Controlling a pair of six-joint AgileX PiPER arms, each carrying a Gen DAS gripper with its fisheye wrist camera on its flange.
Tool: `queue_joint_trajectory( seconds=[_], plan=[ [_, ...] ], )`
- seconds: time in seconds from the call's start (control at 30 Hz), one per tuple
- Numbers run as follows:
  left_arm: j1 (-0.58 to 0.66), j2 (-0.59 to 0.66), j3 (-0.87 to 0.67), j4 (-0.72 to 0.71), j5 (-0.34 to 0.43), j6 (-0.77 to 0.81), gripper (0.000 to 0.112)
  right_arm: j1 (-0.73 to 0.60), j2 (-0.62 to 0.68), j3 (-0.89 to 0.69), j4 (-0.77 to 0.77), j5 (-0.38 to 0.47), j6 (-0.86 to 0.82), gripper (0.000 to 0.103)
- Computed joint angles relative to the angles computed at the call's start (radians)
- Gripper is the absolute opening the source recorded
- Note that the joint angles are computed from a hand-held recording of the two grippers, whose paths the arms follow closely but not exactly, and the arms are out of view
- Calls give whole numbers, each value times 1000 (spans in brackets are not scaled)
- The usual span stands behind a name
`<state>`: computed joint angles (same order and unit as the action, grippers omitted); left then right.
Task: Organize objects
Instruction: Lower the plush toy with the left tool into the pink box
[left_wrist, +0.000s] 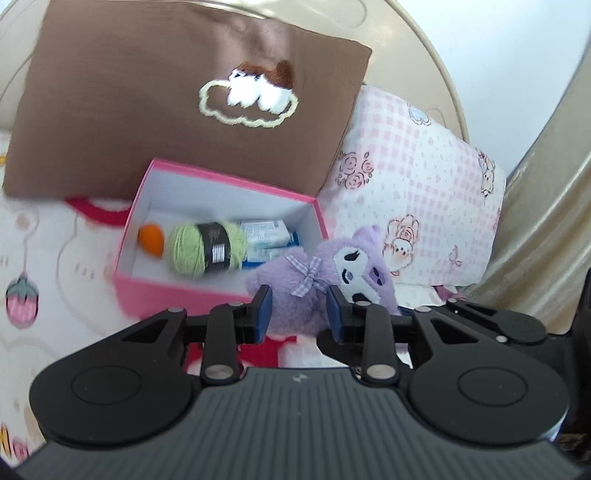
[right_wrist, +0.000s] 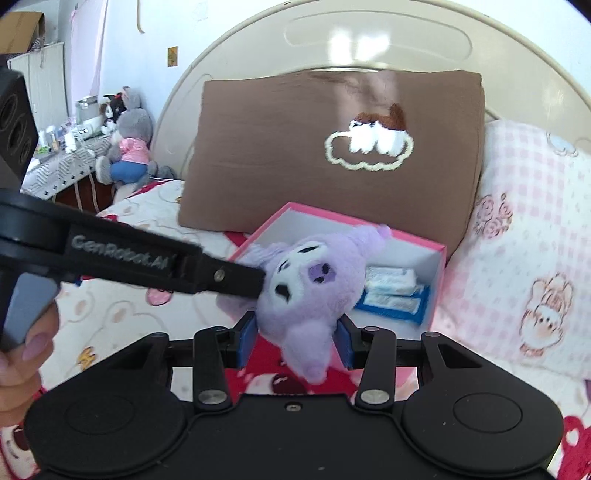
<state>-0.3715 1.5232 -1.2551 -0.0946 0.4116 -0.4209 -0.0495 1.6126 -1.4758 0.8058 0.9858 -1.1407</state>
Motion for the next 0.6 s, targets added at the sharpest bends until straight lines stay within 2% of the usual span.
queue_joint_trajectory(
  seconds=[0.1, 0.2, 0.3, 0.47, 0.6],
  plan=[
    [42, 78, -67, -179, 5, 182, 29, 17, 51, -43, -25, -45, 23, 49],
    [73, 162, -141, -290, 25, 287, 29, 42, 118, -122, -83, -65, 77, 49],
    [94, 243, -222, -342, 51, 342, 29, 67, 195, -218, -148, -67, 136, 49],
    [131, 392, -371, -418, 112, 405, 29, 101, 344, -412, -267, -12, 263, 49],
    [146, 513, -510, -405, 182, 388, 29, 133, 472, -575, -362, 35, 354, 49]
  ],
)
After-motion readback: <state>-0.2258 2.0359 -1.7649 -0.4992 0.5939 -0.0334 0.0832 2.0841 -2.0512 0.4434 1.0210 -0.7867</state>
